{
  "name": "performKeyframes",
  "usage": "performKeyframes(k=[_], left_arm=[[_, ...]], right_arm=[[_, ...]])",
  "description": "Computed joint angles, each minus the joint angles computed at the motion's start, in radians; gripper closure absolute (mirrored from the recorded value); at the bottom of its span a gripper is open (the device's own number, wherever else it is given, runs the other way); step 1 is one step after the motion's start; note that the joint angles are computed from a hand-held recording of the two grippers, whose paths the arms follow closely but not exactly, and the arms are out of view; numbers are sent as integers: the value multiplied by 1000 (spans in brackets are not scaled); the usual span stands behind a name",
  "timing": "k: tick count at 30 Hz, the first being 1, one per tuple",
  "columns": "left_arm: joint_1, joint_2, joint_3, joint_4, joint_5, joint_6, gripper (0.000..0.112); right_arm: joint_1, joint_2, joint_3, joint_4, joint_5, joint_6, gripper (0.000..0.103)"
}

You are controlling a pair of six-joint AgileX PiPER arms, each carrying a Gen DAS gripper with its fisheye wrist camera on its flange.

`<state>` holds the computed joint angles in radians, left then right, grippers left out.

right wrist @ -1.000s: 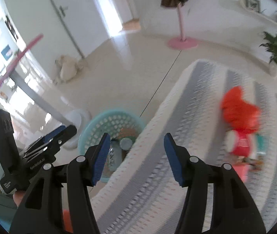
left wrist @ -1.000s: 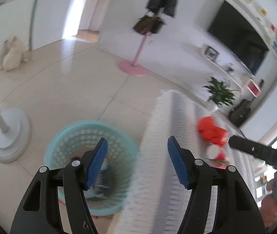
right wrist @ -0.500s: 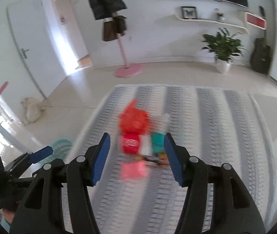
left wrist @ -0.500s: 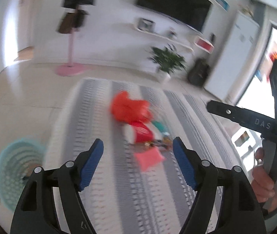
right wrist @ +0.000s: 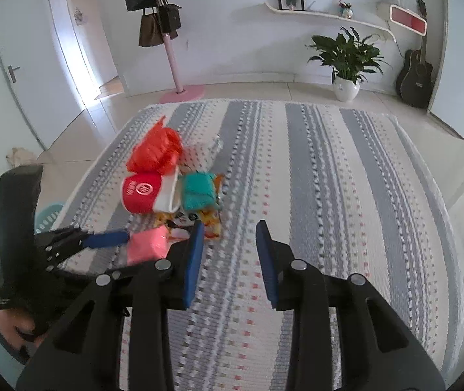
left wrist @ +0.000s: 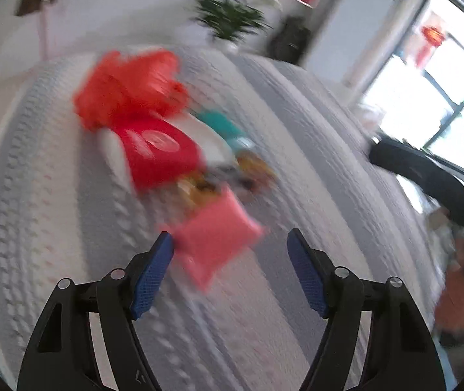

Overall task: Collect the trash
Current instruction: 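Return both grippers to the rug and approach the pink packet, then grasp the pink packet with the left gripper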

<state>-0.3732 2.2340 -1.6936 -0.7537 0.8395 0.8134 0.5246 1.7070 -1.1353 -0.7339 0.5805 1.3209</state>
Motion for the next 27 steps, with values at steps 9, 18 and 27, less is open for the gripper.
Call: performKeyframes(k=[9, 18, 27], left_arm=[[-88, -43, 82, 192, -207, -105, 41], [-126, 28, 13, 368, -301, -344, 68], [1, -215, 270, 143, -322, -97, 73]], right_arm=[[-10, -21, 56, -21, -39, 56, 73], [-16, 2, 56, -15, -63, 60, 73], [-2, 157, -207, 144, -47, -169, 73]])
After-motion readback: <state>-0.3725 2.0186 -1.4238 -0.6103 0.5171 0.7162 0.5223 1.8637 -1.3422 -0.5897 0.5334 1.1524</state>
